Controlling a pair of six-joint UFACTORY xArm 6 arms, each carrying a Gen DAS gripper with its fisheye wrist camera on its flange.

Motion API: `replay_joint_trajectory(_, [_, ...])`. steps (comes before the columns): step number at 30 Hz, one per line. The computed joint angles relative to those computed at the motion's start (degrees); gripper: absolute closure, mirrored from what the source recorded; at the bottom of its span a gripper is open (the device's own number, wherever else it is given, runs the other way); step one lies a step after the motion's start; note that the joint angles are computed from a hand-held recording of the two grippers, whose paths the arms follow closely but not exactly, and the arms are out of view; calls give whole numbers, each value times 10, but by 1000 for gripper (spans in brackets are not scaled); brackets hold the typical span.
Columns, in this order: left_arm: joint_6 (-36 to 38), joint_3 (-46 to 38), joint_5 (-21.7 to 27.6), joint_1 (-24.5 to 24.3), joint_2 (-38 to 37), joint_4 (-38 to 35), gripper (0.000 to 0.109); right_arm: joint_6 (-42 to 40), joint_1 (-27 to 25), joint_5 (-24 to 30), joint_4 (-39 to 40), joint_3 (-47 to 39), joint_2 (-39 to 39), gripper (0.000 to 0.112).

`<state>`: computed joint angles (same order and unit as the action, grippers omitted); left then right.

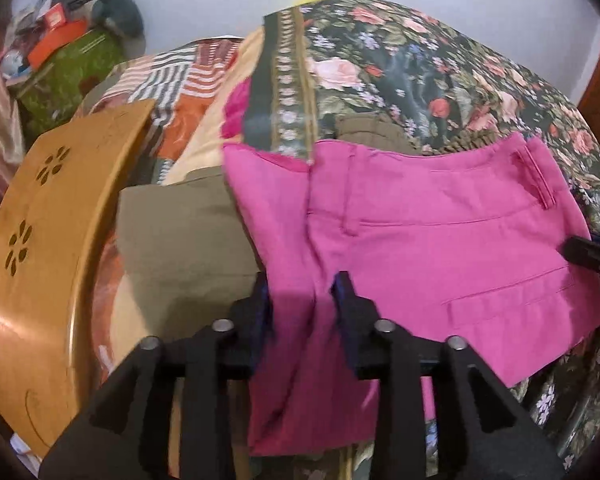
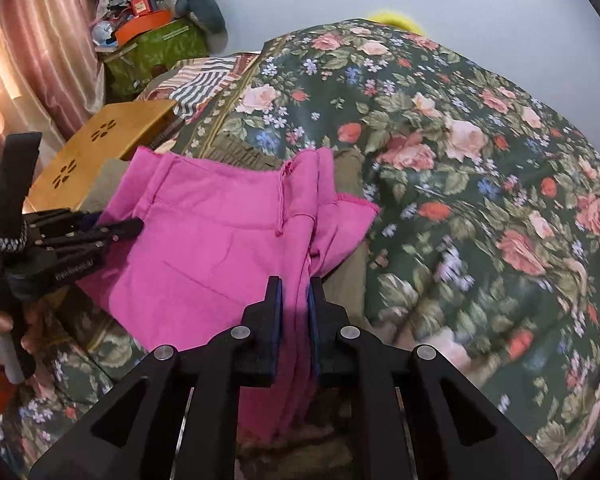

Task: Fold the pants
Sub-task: 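Lift and carry the pink pants with the left gripper onto the khaki pants, then open the left gripper to release the pink pants on the khaki pants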

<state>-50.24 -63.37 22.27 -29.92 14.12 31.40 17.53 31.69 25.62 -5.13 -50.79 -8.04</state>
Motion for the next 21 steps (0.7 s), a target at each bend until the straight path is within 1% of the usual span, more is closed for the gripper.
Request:
replay_joint_trajectory(2, [-6, 12, 8, 2, -14, 4, 71, 7, -1, 10, -8, 13, -19, 99])
replay_joint_trajectory(3, [-17, 21, 17, 2, -24, 17, 71, 16, -3, 19, -17, 14, -23, 95])
replay_joint_trajectory(4, [-27, 33, 24, 2, -36, 25, 70, 18, -5, 36, -14, 14, -28, 84])
replay_joint_trajectory(6, [-28, 55, 30, 1, -53, 16, 66, 12, -6, 65, 2, 14, -38, 75])
replay_joint_trajectory(7, [-29, 68, 28, 2, -62, 12, 66, 4, -6, 68, 6, 21, -51, 74])
replay_joint_trajectory(8, [-33, 81, 26, 2, -72, 13, 66, 7, -2, 75, -8, 26, -62, 74])
replay_joint_trajectory(10, [-47, 100, 37, -3, -93, 24, 66, 26, 8, 98, -40, 31, -82, 70])
replay_joint_trajectory(12, [-57, 112, 61, -13, -116, 30, 66, 39, 16, 113, -59, 38, -103, 69])
replay_joint_trajectory(14, [-49, 117, 89, -24, -137, 20, 66, 54, 27, 126, -76, 51, -135, 69])
replay_joint_trajectory(16, [-41, 126, 108, -40, -172, 17, 66, 68, 36, 132, -82, 64, -173, 69])
replay_joint_trajectory(19, [-54, 139, 130, -68, -232, 38, 66, 105, 53, 143, -107, 72, -227, 69])
replay_joint_trajectory(21, [-63, 146, 148, -96, -283, 52, 66, 133, 67, 151, -129, 70, -259, 69])
